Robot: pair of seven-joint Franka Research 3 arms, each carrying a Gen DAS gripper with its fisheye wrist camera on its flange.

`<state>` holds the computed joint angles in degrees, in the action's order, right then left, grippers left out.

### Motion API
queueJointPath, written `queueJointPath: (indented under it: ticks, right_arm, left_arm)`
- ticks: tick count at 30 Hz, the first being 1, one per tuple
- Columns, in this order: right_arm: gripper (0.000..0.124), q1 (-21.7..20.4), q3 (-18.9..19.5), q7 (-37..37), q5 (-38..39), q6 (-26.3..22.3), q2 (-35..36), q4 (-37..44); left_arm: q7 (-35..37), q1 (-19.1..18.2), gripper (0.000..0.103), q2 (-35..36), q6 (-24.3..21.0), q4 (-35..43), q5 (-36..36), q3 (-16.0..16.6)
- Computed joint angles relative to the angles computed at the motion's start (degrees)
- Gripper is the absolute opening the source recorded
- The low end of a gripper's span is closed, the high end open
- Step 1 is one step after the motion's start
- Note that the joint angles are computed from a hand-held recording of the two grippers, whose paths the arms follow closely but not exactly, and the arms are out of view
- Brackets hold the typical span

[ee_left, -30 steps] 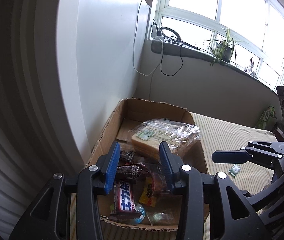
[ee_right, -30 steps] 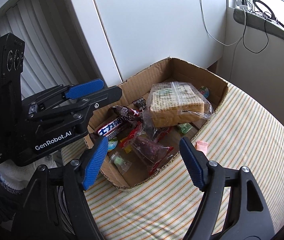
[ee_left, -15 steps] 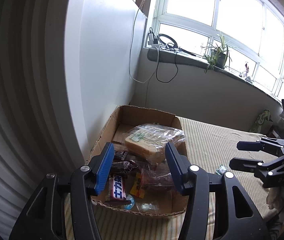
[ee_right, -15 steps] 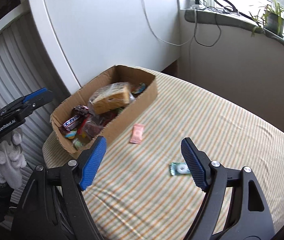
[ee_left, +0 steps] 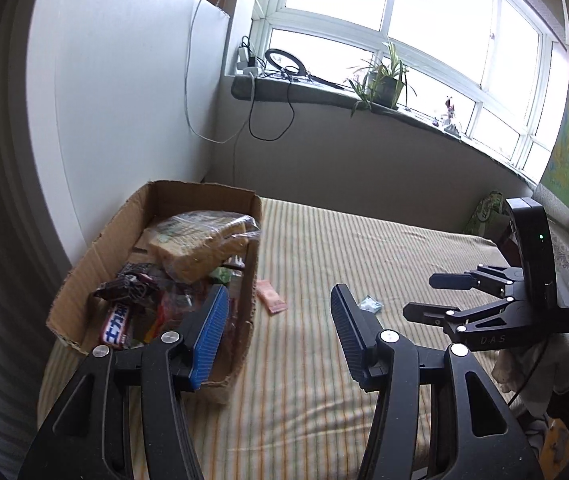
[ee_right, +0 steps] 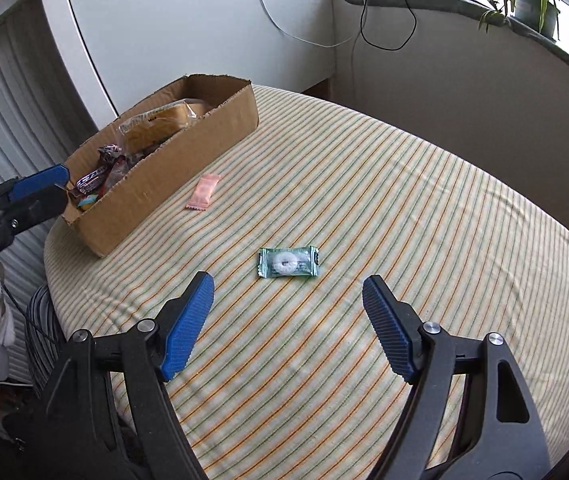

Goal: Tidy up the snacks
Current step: 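Move both grippers back over the green mint candy and pink candy, then grasp the green mint candy with the right gripper while the left grasps the pink candy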

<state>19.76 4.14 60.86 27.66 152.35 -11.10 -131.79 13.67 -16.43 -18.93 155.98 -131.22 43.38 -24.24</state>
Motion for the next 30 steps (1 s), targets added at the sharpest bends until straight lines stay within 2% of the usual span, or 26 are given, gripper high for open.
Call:
queueJointPath:
  ticks: [3,6,13,17,24,27,30]
  right_arm:
    - [0.068,0.5,-0.6,-4.3,1.0,-1.9,1.3,0.5]
    - [0.058,0.0,-0.6,-6.7,0.2,-3.4,3.0,1.3]
    - [0.058,-1.3,-1.4,-15.4,5.3,-9.2,7.1,5.2]
    - [0.058,-2.1,-0.8,-18.7,5.7,-8.9,8.7,6.9]
    - [0.058,-3.4,-0.4,-27.2,6.5,-10.9,12.3,11.2]
    - [0.058,-4.3,-0.5,-29.1,7.3,-13.8,14.0,13.7]
    - [0.058,-4.7,-0.1,-31.6,8.1,-14.1,14.6,14.5]
  left_arm:
    - [0.6,-0.8,0.052,4.4,-0.8,2.6,-0.7,-0.4]
    - [-2.1,-1.4,0.052,8.4,-1.6,5.2,0.5,-0.3]
    - [-4.3,-5.8,0.051,17.5,-8.0,12.8,2.1,2.4]
    - [-5.1,-8.3,0.048,21.0,-11.9,16.3,2.8,4.1]
    - [-6.1,-10.9,0.048,25.5,-16.0,20.8,3.0,6.3]
    - [-8.6,-12.3,0.045,26.4,-20.1,22.2,4.1,6.9]
    - [-10.0,-13.4,0.042,27.1,-24.6,23.6,5.0,7.0]
